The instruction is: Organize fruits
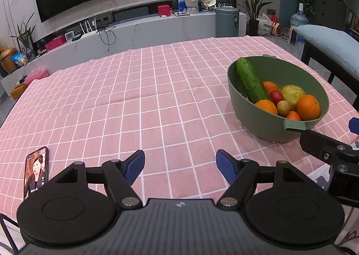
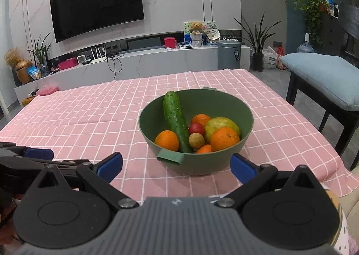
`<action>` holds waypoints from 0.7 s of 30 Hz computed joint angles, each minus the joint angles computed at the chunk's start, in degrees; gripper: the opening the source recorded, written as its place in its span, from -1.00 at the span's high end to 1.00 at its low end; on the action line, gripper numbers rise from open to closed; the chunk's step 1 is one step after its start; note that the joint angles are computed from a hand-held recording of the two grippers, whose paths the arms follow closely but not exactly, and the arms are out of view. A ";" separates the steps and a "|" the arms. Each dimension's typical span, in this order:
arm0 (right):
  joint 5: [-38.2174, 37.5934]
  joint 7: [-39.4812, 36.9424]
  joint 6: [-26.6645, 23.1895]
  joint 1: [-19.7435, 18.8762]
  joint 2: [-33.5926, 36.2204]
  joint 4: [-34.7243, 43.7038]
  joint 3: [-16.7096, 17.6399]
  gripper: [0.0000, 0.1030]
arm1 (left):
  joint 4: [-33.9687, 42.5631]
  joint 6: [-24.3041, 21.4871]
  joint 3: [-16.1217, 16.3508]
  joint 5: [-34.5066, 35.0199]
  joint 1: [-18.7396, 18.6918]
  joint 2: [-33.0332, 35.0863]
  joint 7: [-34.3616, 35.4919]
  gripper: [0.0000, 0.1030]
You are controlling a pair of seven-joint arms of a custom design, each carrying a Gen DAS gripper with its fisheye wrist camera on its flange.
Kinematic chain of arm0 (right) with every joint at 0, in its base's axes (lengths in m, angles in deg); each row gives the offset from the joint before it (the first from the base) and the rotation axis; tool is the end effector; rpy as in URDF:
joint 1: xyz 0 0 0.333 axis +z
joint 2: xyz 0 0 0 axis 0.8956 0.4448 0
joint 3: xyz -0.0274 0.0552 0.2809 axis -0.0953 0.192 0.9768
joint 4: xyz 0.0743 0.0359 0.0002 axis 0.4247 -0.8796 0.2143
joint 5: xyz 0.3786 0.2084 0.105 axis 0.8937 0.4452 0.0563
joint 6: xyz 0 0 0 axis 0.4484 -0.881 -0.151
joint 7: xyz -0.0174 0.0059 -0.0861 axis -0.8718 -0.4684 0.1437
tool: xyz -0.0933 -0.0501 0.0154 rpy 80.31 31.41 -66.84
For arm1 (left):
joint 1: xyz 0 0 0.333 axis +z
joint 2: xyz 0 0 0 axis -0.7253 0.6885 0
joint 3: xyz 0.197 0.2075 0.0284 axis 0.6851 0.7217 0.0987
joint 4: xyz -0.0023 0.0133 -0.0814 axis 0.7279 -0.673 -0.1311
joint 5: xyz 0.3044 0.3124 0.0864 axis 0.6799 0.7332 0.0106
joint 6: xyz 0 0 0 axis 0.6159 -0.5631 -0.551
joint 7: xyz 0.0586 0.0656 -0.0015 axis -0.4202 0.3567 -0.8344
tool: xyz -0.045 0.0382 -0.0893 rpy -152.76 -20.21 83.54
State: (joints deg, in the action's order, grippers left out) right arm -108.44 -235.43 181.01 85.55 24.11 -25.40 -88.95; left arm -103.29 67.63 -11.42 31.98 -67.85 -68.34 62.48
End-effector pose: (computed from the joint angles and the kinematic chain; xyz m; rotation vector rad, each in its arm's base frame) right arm 0.5759 0.3093 0.3569 -1.6282 1.5595 -0.7175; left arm 0.6094 -0.3186 0.3493 -1.6711 1.7954 -0.6606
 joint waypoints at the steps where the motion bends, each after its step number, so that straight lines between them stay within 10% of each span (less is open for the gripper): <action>1: 0.12 0.13 0.02 -0.03 0.00 -0.03 -0.02 -0.91 | 0.05 0.09 0.00 -0.10 0.05 0.06 0.06 -0.65; 21: 0.14 0.43 0.05 0.03 0.21 0.09 -0.14 -0.91 | -0.09 0.57 0.04 -1.27 0.06 -0.36 0.74 -0.65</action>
